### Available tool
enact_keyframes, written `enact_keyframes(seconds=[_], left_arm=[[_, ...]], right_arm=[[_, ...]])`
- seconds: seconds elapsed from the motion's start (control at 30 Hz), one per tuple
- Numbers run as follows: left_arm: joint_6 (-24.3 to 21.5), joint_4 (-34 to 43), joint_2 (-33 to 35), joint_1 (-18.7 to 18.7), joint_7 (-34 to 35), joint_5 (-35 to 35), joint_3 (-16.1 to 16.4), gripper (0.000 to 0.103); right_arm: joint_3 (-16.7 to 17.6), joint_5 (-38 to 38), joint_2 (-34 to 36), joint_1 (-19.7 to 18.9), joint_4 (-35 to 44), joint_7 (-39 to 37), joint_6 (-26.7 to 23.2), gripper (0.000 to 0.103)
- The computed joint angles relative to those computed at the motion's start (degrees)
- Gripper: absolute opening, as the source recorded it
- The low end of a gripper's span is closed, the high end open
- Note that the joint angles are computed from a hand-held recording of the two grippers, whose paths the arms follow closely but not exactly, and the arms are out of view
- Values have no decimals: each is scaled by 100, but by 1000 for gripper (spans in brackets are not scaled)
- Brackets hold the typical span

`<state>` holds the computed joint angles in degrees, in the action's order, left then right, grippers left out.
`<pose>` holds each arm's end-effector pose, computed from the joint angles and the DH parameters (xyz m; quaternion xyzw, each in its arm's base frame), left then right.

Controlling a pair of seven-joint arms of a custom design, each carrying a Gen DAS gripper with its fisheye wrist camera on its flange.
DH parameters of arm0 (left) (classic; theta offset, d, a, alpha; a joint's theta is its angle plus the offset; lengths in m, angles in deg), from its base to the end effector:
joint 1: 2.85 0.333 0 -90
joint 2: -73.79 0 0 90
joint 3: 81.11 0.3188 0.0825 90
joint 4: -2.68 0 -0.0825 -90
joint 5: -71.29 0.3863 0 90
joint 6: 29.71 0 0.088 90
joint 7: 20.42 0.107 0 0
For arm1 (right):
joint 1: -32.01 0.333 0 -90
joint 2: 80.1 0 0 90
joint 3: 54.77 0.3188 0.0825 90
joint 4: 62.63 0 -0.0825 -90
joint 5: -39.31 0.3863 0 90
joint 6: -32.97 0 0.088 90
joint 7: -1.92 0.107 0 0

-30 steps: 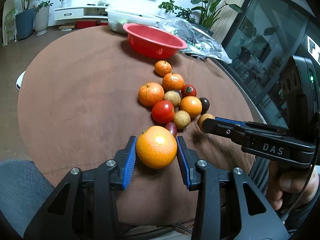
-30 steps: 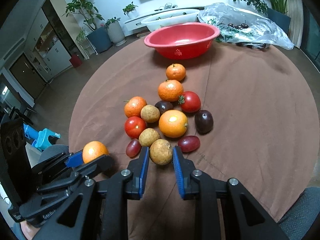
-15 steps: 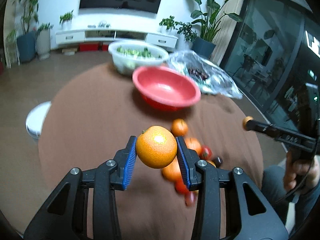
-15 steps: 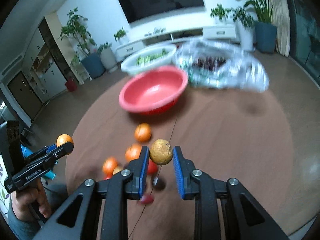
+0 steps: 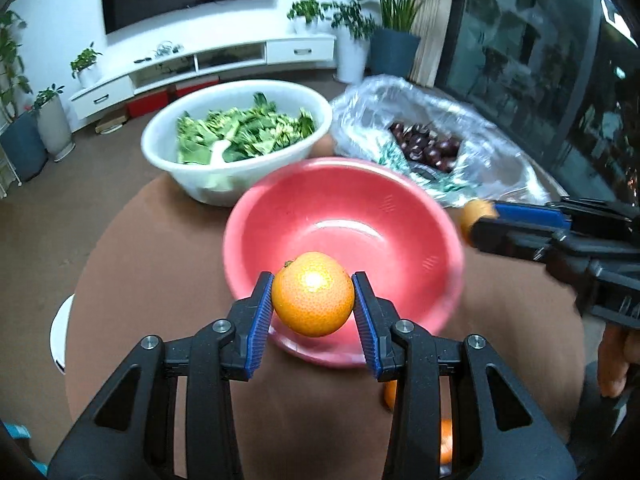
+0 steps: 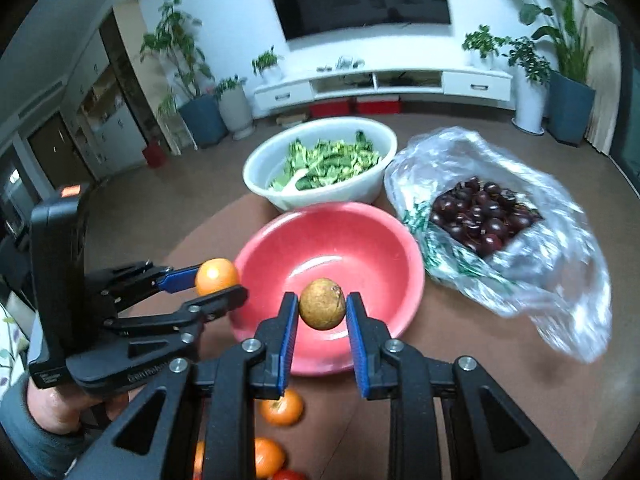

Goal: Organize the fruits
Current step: 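Carry both fruits over the red bowl and open both tools to drop them, then move both tools back to the fruit pile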

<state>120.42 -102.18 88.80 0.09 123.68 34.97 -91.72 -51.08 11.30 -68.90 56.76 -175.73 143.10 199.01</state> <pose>0.6626 -0.0657 0.4488 -0.4438 0.8272 -0.3157 0.1381 0.5518 0.3281 0.4537 -0.6657 0.6471 -0.1636 0.3336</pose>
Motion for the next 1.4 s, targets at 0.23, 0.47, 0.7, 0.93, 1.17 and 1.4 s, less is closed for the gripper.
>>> enact_keyframes(seconds=[0.23, 0.47, 0.7, 0.93, 1.17, 1.4], left_arm=[[-111, 783, 854, -266, -682, 939, 72, 37], [24, 1013, 1203, -347, -1034, 1512, 54, 37], [181, 916, 1183, -341, -953, 1733, -7, 37], [380, 814, 1115, -292, -917, 1747, -36, 47], [596, 443, 715, 9, -560, 1160, -265, 70], [594, -392, -246, 516, 672, -724, -519, 91]], right_arm=[[217, 768, 801, -195, 758, -1015, -555, 27], [126, 1014, 1122, -123, 1073, -1366, -892, 27], [24, 957, 1236, -24, 1212, -1425, -1081, 28], [-4, 870, 1214, -19, 1215, -1382, -1080, 42], [-153, 484, 775, 111, 795, -905, -823, 58], [-226, -186, -239, 131, -316, 191, 46, 68]])
